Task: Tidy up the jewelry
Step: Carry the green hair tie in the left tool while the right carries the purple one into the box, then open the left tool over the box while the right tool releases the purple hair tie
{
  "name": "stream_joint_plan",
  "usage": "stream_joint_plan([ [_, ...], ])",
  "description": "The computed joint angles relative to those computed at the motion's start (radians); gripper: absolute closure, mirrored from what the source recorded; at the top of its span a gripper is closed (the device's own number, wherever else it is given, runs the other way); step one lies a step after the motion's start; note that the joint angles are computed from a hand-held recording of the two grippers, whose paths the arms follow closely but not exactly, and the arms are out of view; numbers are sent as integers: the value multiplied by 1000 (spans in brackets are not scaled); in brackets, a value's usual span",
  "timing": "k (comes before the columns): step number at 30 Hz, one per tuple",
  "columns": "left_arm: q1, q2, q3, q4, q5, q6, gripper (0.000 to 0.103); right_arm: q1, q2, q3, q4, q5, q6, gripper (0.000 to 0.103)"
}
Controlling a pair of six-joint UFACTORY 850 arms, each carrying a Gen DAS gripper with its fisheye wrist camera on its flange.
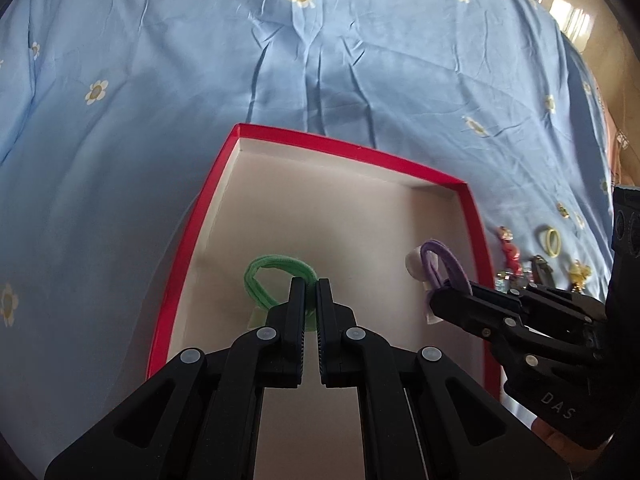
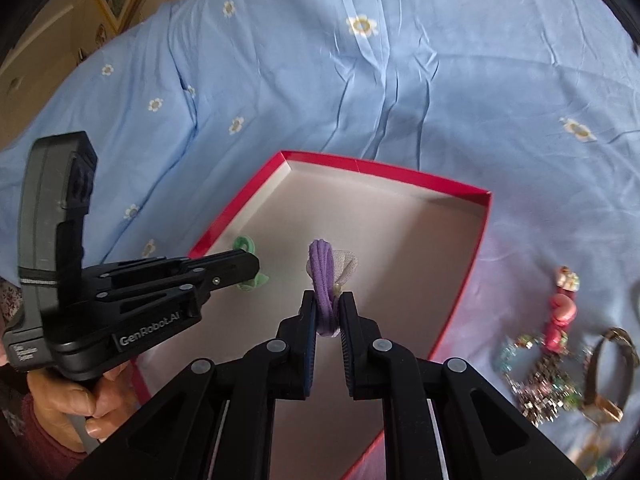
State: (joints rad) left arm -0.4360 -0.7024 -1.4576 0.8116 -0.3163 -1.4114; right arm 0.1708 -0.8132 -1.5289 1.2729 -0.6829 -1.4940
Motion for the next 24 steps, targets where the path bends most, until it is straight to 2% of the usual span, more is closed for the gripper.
stream_joint_plan([
  [9, -9, -21, -27, 22, -47, 10, 96, 14, -38, -44, -72, 5, 72, 87],
  [12, -12, -19, -27, 27, -60, 4, 88, 11, -39, -47, -74, -3, 80, 83],
  [14, -11, -10, -17, 39, -56, -17, 76, 9, -39, -49, -71, -7, 80, 76],
  [19, -17, 29, 27, 101, -49, -104, 72, 1, -17, -25, -40, -13, 43, 74],
  [21, -19, 42, 43, 102, -40, -111, 67, -3, -5, -11, -27, -14, 30, 74],
  [24, -29, 58, 64, 132, -46, -150, 66, -15, 17, 15, -3, -21, 7, 74],
])
